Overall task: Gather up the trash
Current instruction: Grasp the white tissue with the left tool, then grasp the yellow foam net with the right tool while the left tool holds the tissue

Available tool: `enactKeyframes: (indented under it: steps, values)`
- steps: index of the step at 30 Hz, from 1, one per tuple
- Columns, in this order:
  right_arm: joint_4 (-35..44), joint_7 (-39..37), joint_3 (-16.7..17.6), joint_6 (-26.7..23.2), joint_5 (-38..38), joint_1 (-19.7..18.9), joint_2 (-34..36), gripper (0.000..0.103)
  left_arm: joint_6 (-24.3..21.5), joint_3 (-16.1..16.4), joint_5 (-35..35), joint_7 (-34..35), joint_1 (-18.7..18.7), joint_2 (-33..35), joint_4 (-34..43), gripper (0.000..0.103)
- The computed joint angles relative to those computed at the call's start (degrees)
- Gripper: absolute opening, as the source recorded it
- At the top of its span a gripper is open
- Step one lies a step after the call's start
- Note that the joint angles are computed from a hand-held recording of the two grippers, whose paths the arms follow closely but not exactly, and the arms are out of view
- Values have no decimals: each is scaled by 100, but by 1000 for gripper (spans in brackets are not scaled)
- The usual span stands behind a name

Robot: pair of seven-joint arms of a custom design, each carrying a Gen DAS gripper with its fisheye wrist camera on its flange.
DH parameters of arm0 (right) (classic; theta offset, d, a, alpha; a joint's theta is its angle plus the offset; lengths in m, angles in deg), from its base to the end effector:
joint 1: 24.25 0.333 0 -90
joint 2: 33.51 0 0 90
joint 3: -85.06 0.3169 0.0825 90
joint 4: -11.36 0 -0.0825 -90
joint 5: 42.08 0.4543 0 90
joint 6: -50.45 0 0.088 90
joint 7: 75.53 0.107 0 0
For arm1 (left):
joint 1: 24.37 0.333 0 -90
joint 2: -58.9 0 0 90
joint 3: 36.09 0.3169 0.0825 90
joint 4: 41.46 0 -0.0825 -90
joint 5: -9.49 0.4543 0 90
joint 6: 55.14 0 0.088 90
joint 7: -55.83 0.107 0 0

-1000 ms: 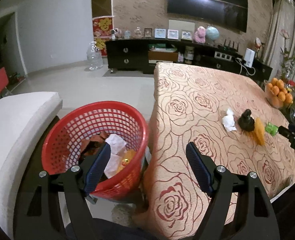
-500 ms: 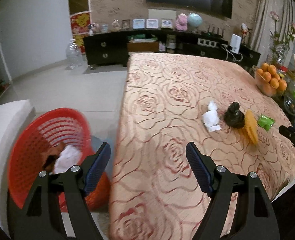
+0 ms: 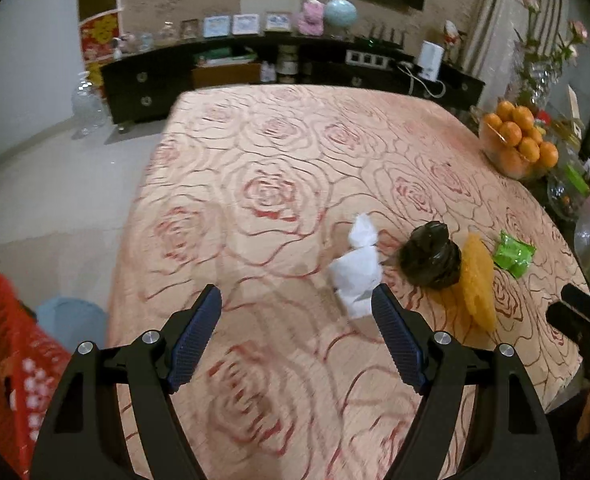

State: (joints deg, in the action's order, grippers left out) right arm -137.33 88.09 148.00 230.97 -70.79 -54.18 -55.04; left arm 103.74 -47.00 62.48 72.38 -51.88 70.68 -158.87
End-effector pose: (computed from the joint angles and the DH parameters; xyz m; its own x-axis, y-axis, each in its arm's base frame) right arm 0.4184 0.3066 0.3313 -0.0188 -0.9761 -0.2167 -0.7185 0.1639 -0.6759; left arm 0.5039 -0.4402 0.3442 -0.1819 -0.9816 0.0585 -0.7613 0.1029 -0.6402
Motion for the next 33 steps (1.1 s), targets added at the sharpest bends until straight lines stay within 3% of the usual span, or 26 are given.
enactKeyframes:
  steps: [10, 16, 17, 21, 26, 30, 33]
  values:
    - [40, -278, -101, 145, 97, 129, 291, 76, 79, 185, -636, 877, -272, 889, 834, 74]
    - [35, -428, -85, 159, 218, 157, 324, 76, 165, 222, -1339, 1476, -309, 1251, 1150, 47]
    - [34, -442, -100, 134, 230, 177, 333, 76, 158, 375, -1214, 1349, -455, 1266, 1182, 42]
    - [47, -402, -74, 58, 171, 148, 327, 76, 328, 410, -1378, 1470, -464, 1229, 1102, 35]
    - [116, -223, -12, -97, -91, 51, 377, 76, 425, 513, -1383, 1336, -551, 1057, 907, 34]
    - [190, 18, 21, -271, -389, -27, 465, 76, 467, 730, -807, 657, -729, 626, 494, 34]
    - [244, 212, 45, -342, -622, -79, 516, 76, 462, 678, -371, 232, -646, 312, 224, 34]
